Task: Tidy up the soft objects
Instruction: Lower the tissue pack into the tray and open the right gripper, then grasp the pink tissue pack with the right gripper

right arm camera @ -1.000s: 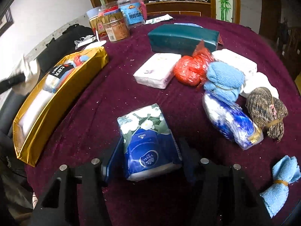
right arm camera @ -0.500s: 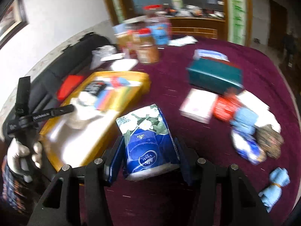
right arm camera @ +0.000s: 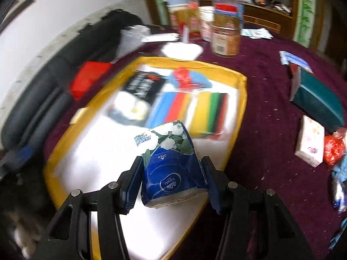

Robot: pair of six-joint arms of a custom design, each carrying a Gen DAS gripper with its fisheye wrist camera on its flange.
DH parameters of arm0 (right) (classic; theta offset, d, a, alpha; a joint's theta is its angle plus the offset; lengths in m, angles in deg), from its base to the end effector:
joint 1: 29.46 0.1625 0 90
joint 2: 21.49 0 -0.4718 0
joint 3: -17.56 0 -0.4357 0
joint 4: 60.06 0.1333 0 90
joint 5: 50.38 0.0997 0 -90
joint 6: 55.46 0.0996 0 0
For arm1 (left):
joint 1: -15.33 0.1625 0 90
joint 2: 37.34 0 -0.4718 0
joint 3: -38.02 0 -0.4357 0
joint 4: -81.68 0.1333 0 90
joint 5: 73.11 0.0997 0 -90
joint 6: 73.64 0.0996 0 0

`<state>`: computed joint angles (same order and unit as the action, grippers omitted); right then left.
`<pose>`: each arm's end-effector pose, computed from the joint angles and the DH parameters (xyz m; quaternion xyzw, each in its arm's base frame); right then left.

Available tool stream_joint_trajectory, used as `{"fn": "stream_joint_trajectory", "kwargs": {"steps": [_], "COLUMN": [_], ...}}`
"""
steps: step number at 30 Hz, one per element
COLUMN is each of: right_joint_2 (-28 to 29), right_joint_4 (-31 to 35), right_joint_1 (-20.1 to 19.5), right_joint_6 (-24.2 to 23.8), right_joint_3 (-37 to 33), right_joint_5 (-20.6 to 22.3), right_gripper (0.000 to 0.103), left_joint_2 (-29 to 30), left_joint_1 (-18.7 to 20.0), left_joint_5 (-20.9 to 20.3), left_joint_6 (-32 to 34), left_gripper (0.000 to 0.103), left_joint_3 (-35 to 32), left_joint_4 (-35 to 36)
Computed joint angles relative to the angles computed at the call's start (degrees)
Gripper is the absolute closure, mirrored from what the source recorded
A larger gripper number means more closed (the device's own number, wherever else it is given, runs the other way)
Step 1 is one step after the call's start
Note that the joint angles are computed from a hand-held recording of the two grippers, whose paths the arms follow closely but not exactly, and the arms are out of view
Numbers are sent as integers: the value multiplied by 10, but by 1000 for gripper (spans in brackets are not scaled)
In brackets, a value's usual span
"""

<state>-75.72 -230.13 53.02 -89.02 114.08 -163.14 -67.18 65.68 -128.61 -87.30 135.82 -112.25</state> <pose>-0.0020 -0.7393 0.2406 0.1467 -0.9181 0.2317 0.2862 -0.3016 -0.6613 -0.0145 0.1150 0.9057 -0.3901 0.1198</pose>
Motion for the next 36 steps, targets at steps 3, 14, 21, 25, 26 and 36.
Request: {"fn": "stream_joint_trajectory", "kwargs": {"steps": [3,14,21,25,26,36], "right_joint_2": [16,-68,-171,-185,-180,-11], "right_joint_4": [-41,-105,-156,-137,-115,-4], "right_joint_1": [5,-20,-104,-137,-138,-89], "right_joint_6": [-13,-25,4,16,12,-2], "right_joint_3": [-3,72,115,86,71,-118], "right_joint_5": [-35,57,85,89,91,-36], "right_gripper": [49,39,38,38,38,38], "left_joint_2": [0,4,20,41,45,40], "left_joint_1": [1,-7,-19,-33,-37,-67], "left_joint_5": [0,-20,-79,-121,-127,-88], "left_joint_6": [2,3,21,41,46,44], "left_gripper": [31,27,23,23,23,23], "left_joint_3": [1,2,-14,-39,-45,-36], "left_joint_4": [-1,20,34,59,69,111]}}
